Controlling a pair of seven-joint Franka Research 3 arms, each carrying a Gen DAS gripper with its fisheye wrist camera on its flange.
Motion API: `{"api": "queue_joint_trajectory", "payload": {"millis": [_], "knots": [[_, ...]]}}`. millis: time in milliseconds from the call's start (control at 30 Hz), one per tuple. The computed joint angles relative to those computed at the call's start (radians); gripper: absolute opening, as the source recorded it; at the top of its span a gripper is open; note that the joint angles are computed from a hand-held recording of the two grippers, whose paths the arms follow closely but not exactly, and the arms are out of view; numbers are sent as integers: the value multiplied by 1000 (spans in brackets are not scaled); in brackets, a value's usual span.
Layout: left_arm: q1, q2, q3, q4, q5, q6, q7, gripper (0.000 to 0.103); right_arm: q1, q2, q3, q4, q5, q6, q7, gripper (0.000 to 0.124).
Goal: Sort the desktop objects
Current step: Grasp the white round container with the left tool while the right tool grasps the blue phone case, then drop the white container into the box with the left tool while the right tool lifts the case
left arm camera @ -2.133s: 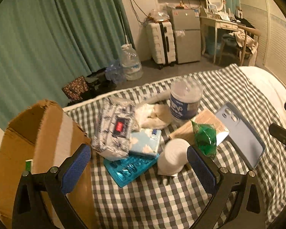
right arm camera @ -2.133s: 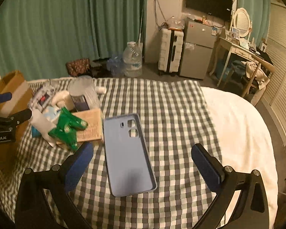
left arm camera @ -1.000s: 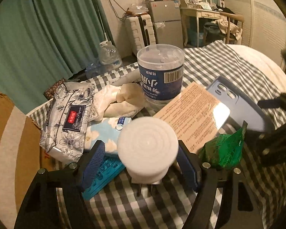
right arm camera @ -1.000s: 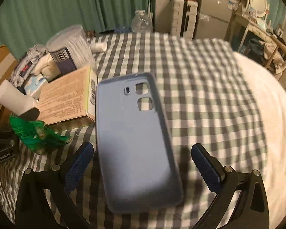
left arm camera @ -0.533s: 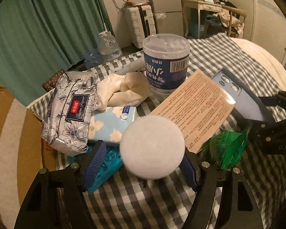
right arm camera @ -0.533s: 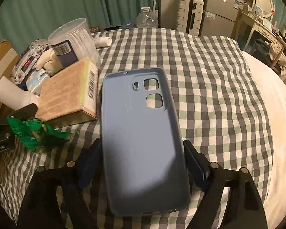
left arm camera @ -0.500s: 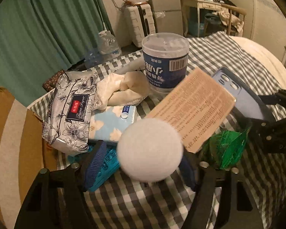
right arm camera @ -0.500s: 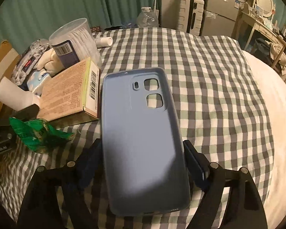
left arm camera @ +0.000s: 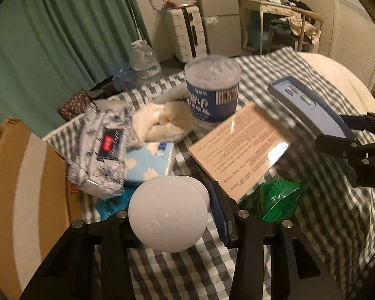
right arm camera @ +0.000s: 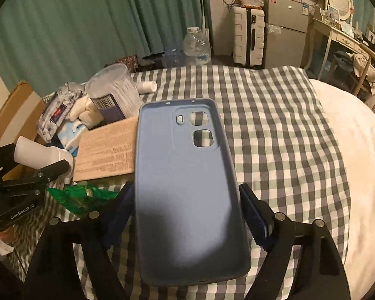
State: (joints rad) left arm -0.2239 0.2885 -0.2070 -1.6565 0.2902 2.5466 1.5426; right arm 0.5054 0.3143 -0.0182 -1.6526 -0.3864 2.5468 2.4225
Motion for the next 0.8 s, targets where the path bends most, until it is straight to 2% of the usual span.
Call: {"api": "queue_joint_trajectory", "payload": {"millis": [133,333,567,667,800], "knots": [[-6,-13,6,7,18,14,-20,44,12,-24,-8,-12,-39,14,42,81],[-19,-71,23,-18,92,78,-127,44,26,-82,-15,-49,-160,12,149,81],[6,-123,6,-48,48,135,-116,44,12,-125,16,-65,-285,-16,268,81],[19,-158,-3,-78,6,192,-99,44,8,-141,31,-74,-315,-31,296,81],[19,-189,-6,-84,-9,230,-89,44,8,-168,51,-81,-383,-47,357,81]]}}
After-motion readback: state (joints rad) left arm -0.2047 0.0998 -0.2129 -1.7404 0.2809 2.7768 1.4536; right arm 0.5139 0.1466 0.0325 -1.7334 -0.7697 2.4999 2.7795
